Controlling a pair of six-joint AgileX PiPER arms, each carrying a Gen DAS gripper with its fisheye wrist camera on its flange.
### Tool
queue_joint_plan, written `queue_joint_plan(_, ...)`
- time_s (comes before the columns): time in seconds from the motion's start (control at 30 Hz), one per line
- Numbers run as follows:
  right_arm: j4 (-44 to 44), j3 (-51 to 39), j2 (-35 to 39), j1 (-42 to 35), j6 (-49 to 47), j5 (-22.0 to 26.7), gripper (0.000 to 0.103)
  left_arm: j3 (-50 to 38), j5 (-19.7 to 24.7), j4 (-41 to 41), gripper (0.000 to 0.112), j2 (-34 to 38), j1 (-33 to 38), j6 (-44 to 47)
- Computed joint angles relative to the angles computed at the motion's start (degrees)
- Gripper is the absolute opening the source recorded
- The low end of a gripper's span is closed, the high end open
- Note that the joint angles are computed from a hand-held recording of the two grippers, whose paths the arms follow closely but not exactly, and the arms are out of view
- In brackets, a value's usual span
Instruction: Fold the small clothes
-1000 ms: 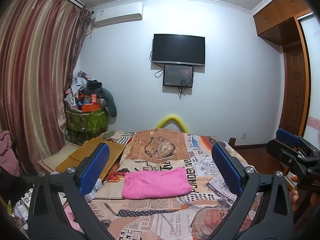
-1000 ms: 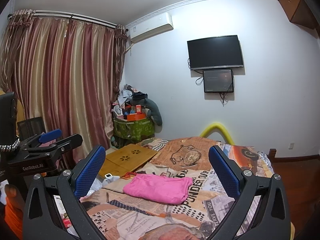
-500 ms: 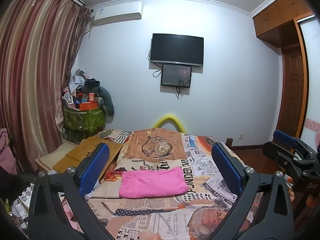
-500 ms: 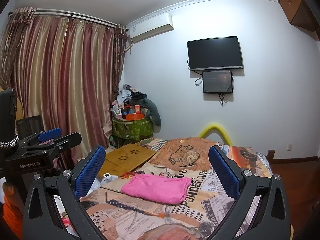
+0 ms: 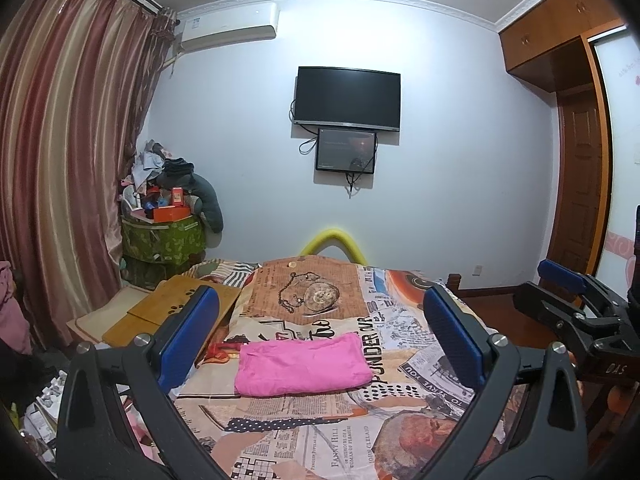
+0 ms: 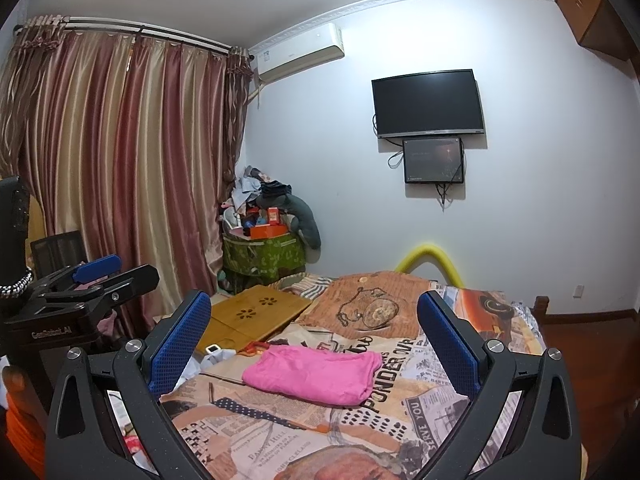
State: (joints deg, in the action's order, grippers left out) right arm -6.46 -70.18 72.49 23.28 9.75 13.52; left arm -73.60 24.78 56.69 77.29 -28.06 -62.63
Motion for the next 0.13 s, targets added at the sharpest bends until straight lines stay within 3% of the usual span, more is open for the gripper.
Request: queue_joint_plan(0.13,0.54,-0.45,0.38,0.02,-0.43,0.41,0.102,-0.29,0.38,0.06,0.103,0.36,-0.04,0.25)
